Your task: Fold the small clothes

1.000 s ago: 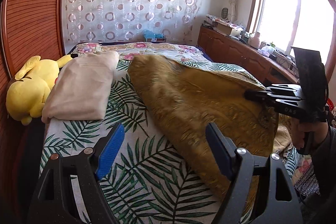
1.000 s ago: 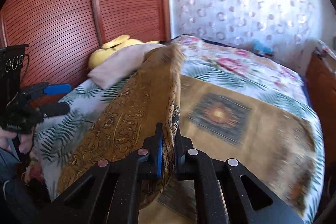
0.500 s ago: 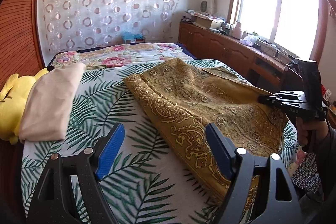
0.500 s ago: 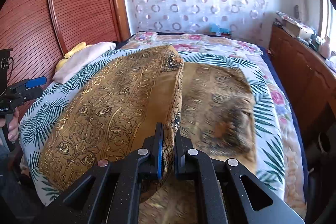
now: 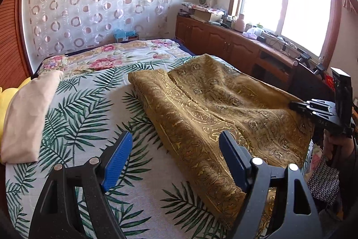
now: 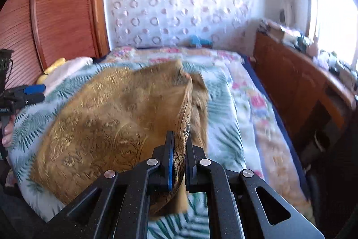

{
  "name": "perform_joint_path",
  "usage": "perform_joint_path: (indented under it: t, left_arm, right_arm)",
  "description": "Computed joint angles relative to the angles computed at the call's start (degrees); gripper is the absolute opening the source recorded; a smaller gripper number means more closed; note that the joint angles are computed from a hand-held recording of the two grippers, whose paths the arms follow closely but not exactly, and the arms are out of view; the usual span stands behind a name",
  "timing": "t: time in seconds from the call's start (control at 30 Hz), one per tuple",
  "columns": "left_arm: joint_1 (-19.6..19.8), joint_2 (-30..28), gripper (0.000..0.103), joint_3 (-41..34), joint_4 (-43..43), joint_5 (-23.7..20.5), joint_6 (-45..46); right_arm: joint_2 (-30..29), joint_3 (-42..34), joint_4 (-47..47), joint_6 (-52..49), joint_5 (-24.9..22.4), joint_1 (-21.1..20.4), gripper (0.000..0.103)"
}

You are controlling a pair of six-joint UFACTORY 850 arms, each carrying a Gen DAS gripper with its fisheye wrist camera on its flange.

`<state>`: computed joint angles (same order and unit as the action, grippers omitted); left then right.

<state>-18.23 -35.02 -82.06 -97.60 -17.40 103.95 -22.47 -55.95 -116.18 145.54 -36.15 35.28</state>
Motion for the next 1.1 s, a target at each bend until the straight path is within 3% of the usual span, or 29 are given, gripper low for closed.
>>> perform_joint_path:
  t: [0.27, 0.43, 0.47, 0.57, 0.7, 0.9, 1.0, 1.1]
  left_arm:
    - [-1.0, -1.0, 0.08, -1.0, 2.4, 1.1, -3.8]
    - [-0.9, -2.0, 0.08, -2.0, 4.8, 1.7, -6.7]
    - [-0.8, -2.0, 0.08, -2.1, 4.3, 1.8, -6.4]
    - [-0.6, -1.8, 0.08, -2.0, 0.6, 1.9, -3.6]
    - [-0.4, -1.7, 0.08, -2.4, -2.9, 2.1, -0.3]
    - [0.0, -1.6, 0.08, -2.9, -6.7, 1.5, 3.0]
    - [0.2, -1.5, 0.08, -2.4, -8.5, 1.2, 4.6]
    - [0.4, -1.8, 0.08, -2.6, -7.4, 1.1, 3.0]
  right_arm:
    - [0.7, 0.1, 4.0, -1.4, -2.0, 2.2, 0.007]
    - [1.3, 0.9, 4.6, -3.7, 1.7, 1.2, 0.007]
    - [2.1, 1.1, 4.3, -4.1, 2.4, 0.7, 0.011]
    - [3.2, 0.3, 8.0, -9.3, 0.7, 0.4, 0.042]
    - [5.4, -0.9, 5.4, -11.4, 1.2, -1.2, 0.044]
    - [2.1, -9.7, 2.8, -15.2, 8.3, -7.2, 0.044]
    - [-3.2, -17.7, 11.1, -25.0, 12.0, -10.2, 0.044]
    - [-9.5, -26.1, 26.0, -38.6, 16.2, -13.0, 0.044]
